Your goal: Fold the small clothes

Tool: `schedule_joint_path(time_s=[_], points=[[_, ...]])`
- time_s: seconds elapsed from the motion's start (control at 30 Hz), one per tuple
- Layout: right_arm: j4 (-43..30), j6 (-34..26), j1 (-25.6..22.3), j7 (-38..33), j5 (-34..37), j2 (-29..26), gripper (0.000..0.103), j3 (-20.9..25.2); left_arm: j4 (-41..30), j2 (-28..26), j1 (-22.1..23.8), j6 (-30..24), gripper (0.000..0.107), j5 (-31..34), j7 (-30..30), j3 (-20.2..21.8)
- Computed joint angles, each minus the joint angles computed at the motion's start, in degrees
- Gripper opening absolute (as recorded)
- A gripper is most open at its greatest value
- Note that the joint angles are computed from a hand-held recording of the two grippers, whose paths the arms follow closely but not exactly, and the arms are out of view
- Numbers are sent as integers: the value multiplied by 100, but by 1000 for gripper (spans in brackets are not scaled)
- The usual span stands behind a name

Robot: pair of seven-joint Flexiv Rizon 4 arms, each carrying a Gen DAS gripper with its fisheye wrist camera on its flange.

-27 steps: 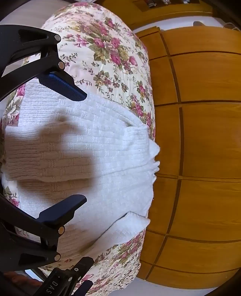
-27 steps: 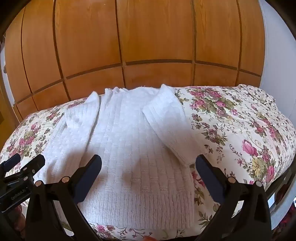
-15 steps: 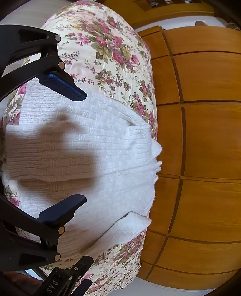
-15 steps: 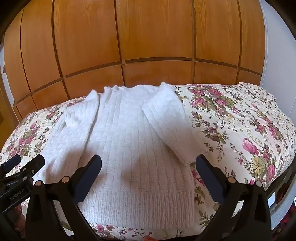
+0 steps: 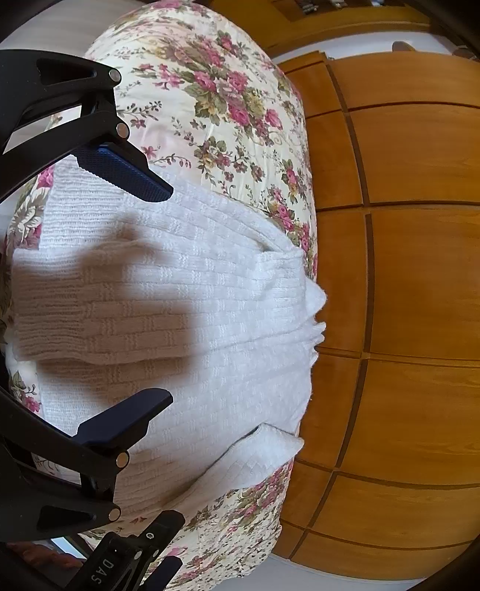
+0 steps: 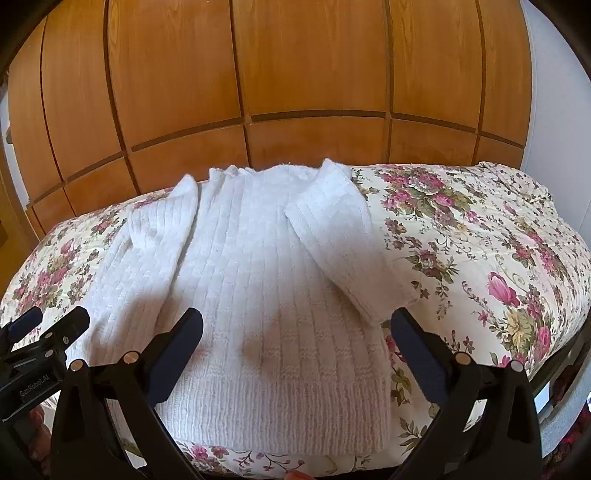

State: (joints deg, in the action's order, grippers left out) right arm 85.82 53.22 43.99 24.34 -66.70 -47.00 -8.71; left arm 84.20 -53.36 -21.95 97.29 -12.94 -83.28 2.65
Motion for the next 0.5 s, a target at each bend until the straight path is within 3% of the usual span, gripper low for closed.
schedule_joint_path(time_s=[0.5], points=[[-20, 42, -29, -83, 107, -12, 101, 28, -90, 13, 167, -168, 100, 71, 27, -138]])
